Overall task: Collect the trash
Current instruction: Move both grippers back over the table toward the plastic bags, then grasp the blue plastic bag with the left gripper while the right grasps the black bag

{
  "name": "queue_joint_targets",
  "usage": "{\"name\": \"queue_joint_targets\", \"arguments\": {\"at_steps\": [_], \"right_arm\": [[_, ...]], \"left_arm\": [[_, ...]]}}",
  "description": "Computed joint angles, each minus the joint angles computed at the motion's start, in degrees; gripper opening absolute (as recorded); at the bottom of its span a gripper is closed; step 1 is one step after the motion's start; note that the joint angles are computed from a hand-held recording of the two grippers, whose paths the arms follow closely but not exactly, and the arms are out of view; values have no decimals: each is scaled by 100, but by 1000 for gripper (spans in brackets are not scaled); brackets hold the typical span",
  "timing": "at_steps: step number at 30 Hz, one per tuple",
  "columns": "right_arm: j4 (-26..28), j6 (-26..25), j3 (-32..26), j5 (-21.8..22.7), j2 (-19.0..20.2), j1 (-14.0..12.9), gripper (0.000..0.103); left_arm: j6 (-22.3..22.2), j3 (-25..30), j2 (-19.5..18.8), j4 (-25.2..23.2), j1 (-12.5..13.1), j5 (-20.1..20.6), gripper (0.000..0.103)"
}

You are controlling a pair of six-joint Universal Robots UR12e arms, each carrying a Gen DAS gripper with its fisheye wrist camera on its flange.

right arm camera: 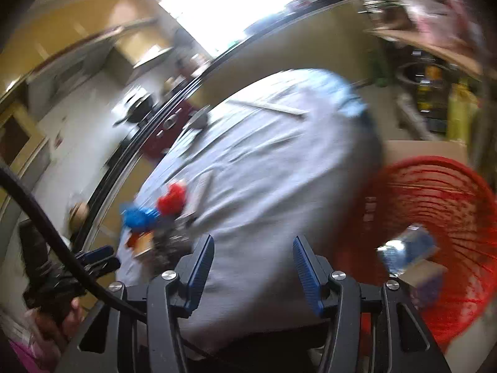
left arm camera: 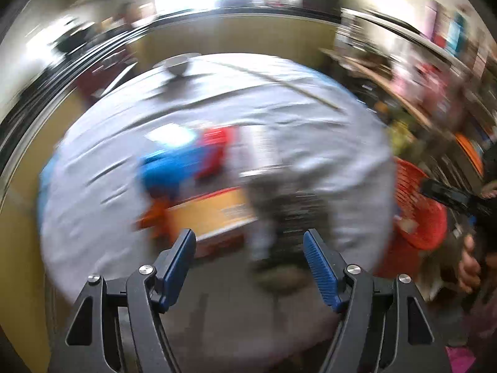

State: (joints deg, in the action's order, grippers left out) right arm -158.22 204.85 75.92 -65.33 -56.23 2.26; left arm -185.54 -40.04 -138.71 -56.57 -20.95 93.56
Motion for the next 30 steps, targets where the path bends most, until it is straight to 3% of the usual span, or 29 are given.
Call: {"name": "queue_joint_targets", "arguments": {"at_steps": [6,12,18,23,28,30], "right_arm": [[887,-513,-987,527,502,297,57],[1799,-887,-1729,515,886,534,57],[2374,-850,-2124,413,1107,621,57],[2769,-972,-2438,305,1268,704,57],[2925,-1023,-2601,203,1376,764,57],[2994,-1145,-2656,224,1408,778,53]], "left_arm": [[-863,-543,266,399,301,19,73],[-977,-454,177,453,443,-419,73],[-967,397,-321,121,504,-908,75],[-1149,1639,-1005,-768,575,-1250,76],[-1455,2587,-1539,-1305,704,-1601,75],[-1571,3267,-1891,-1694,761,-1679,75]]}}
